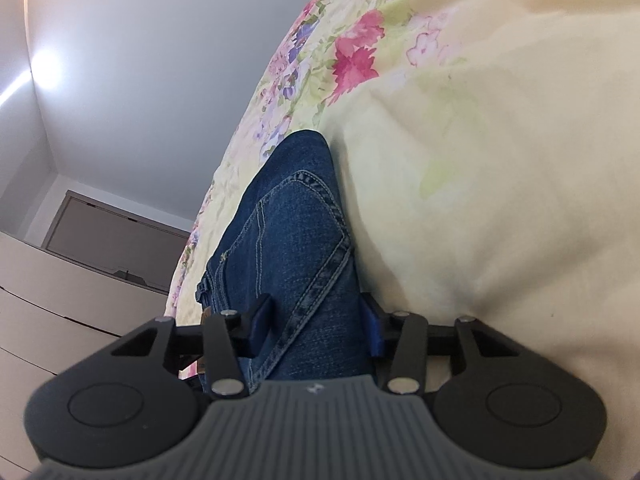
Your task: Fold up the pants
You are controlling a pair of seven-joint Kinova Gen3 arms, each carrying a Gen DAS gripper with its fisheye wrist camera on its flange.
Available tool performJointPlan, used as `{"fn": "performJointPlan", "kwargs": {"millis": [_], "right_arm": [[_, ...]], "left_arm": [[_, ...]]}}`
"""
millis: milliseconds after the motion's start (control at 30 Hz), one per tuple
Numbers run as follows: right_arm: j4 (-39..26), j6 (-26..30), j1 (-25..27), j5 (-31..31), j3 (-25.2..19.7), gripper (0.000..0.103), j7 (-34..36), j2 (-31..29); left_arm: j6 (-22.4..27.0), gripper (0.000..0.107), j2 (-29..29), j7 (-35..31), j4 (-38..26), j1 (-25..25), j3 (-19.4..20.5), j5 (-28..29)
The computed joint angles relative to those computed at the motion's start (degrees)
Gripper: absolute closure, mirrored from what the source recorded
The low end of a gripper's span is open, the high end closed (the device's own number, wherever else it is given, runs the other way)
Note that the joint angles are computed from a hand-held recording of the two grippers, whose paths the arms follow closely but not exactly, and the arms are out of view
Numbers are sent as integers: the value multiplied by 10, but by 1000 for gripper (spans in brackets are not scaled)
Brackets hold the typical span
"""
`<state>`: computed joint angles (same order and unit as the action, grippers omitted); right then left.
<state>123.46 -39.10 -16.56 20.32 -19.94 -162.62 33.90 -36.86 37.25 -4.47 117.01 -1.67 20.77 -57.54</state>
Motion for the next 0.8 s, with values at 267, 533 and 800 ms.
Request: {"fn": "performJointPlan", "kwargs": {"millis": [267,533,800], "right_arm": [[0,-12,-12,-8,11,70,15,3],[-18,68,-27,-31,10,78,45,-37],[-49,142,-19,-23,-12,81,58,-72]], "left_arm": [[14,58,-18,-33,12,17,-4,42],[128,65,-58,-7,-12,8,49,20],[201,71,-69,12,-30,-49,142,-13]]}}
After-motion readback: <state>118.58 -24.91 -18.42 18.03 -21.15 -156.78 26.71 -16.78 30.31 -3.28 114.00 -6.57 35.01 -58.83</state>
